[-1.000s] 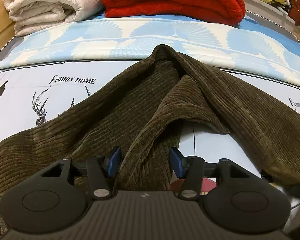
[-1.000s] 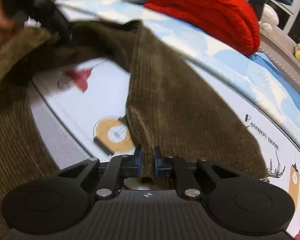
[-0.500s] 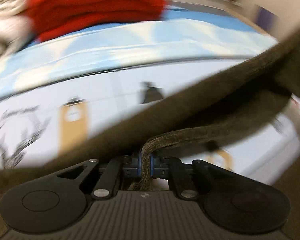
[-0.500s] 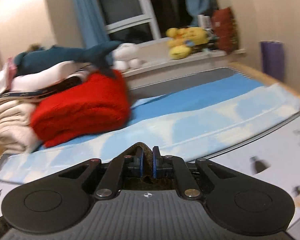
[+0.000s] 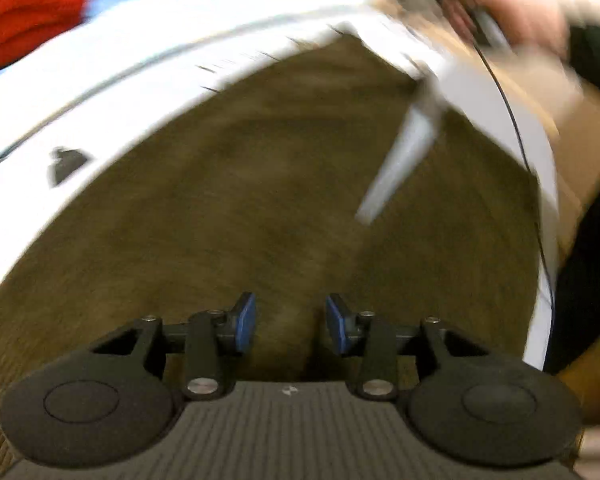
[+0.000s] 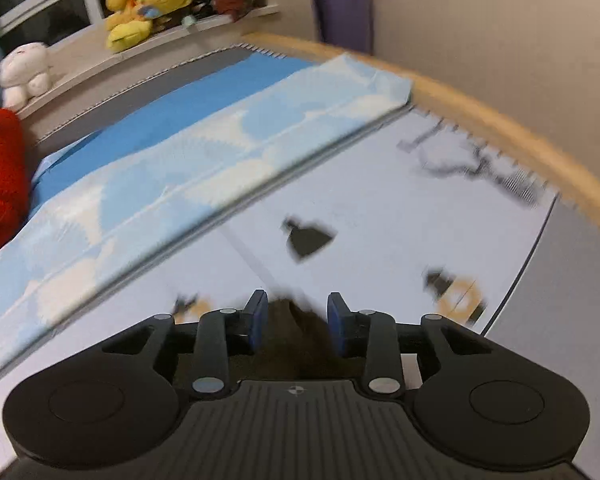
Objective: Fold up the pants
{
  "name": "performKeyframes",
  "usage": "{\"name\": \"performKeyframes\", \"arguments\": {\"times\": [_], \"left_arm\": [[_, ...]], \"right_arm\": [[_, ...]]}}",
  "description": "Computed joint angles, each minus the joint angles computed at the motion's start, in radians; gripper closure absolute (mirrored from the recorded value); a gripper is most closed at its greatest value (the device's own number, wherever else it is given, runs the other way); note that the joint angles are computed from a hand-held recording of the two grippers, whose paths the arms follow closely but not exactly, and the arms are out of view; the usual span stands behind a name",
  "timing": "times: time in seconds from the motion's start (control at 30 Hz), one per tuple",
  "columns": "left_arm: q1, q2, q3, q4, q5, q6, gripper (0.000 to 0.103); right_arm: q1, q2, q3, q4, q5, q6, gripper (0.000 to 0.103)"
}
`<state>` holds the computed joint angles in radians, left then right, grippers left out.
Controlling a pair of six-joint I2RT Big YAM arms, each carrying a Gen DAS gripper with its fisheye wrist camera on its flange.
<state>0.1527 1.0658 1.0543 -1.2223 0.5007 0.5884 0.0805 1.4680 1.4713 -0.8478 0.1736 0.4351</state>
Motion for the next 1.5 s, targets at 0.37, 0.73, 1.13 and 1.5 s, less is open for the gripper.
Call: {"name": "performKeyframes", "arguments": {"times": [0.37, 0.73, 1.13, 1.5], "left_arm": [[0.304, 0.05, 0.0, 0.276, -0.483, -0.467, 0.034], [0.576, 0.182, 0.042, 0.244, -0.54, -0.581, 0.016], [0.524, 0.148, -0.015, 0.442, -0.578, -0.505, 0.049], [0.542, -0.009, 0.02, 0.33, -0.467, -0.51, 0.046]], "right_arm": [[0.035, -0.067, -0.261, 0.022, -0.005, 0.085, 0.063], [0.046, -0.05, -0.217, -0.129, 0.098, 0.269, 0.038], [0.059, -0.021, -0.197, -0.126, 0.121, 0.243, 0.093], [0.044, -0.215, -0.291, -0.007, 0.082, 0.239, 0.061]]}}
